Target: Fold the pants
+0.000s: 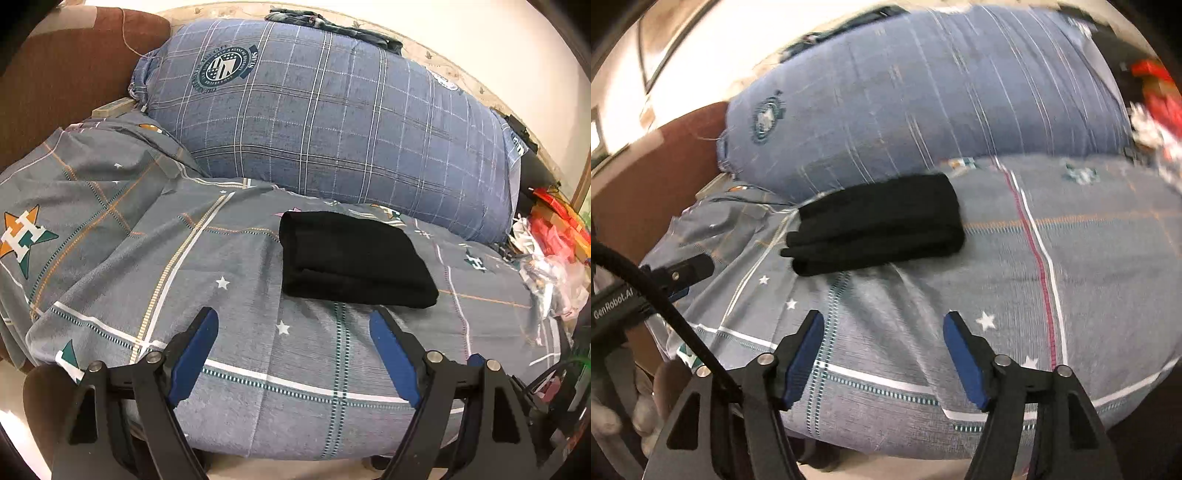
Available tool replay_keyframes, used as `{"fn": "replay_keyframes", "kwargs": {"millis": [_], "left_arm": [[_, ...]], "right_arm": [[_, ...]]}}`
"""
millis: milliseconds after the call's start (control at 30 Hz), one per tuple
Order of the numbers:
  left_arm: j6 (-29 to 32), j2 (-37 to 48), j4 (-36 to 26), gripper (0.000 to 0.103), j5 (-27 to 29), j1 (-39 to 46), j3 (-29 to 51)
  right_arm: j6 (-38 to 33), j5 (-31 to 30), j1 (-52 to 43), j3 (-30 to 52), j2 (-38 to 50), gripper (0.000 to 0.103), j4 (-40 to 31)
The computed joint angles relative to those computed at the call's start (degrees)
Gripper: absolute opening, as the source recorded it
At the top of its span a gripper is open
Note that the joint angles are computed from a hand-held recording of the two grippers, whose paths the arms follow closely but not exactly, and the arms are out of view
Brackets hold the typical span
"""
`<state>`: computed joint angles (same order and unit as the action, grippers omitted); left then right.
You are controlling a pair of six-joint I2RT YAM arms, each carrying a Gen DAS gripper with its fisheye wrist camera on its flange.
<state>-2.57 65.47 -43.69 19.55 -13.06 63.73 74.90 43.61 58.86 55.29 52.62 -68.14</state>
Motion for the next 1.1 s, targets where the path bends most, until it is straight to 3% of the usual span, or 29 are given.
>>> {"fn": "replay_keyframes", "kwargs": {"millis": [267,1100], "left_arm": [[-0.82,0.04,-2.35,0.083,0.97,-0.8,1.03],[-0.65,-0.21,-2.82,0.083,-7.87,-7.56,-0.63]], "right_arm": [[3.62,0.21,2.6,1.09,1.47,0.076,-2.14],[1.24,-5.03,-1.19,-1.31,1.51,0.077,2.29]]}}
